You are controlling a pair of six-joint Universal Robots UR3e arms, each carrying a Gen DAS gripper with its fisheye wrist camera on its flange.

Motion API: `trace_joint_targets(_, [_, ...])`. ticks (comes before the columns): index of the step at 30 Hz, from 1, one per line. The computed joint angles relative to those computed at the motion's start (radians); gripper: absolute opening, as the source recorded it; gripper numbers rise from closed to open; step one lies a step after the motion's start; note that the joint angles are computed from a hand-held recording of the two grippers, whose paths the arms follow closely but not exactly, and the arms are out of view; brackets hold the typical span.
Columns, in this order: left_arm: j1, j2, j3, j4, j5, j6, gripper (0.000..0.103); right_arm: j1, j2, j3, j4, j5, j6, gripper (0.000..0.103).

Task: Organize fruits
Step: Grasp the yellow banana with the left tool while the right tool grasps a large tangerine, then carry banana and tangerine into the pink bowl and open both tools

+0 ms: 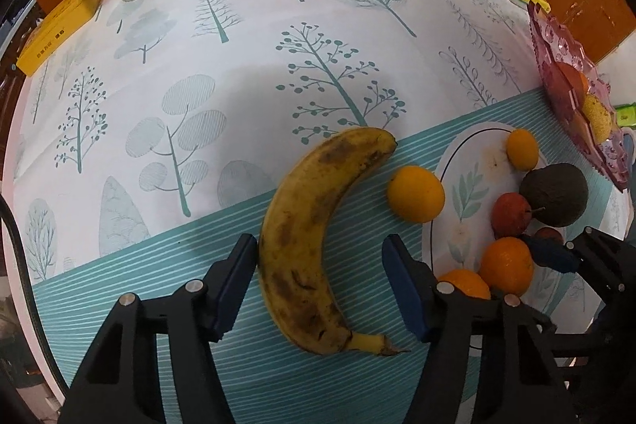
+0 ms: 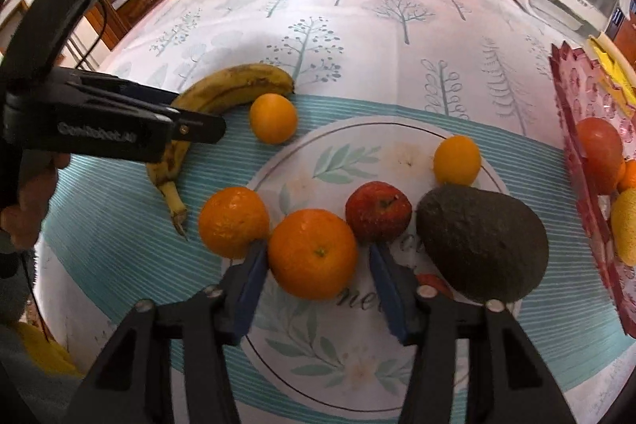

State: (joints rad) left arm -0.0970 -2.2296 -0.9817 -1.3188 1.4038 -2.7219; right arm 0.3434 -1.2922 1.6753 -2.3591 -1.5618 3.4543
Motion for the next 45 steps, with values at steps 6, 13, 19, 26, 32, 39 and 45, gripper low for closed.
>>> trace_joint_targets(6, [-0.007,0.006,-0.03,0.062,0.056,-0.002,0.033,0.025,0.003,0.001,-0.012,-0.037,0.002,0.044])
trace_joint_targets(13, [0.027,0.023,-0.059,0.067,0.004,-0.007,0.033,0.042,-0.031,0.015,-0.017,-0.057,0.04,0.043])
trace_joint_targets(19, [0.02,0.034,-0.091,0.096,0.013,-0.024,0.033,0.051,-0.091,0.037,-0.021,-0.08,0.075,0.043])
trace_joint_targets(26, [0.01,0.034,-0.09,0.093,0.023,-0.06,0.032,0.066,-0.156,0.054,-0.004,-0.105,0.114,0.043])
trace_joint_targets(32, [0.047,0.147,-0.166,0.054,-0.044,-0.082,0.032,0.087,-0.238,0.046,0.042,-0.155,0.132,0.043])
trace_joint_targets(39, [0.053,0.307,-0.188,-0.017,-0.134,-0.072,0.032,0.064,-0.359,0.064,0.102,-0.182,0.135,0.043])
trace_joint_targets(45, [-0.03,0.378,-0.126,-0.043,-0.176,-0.132,0.032,-0.021,-0.526,0.141,0.129,-0.186,0.099,0.043])
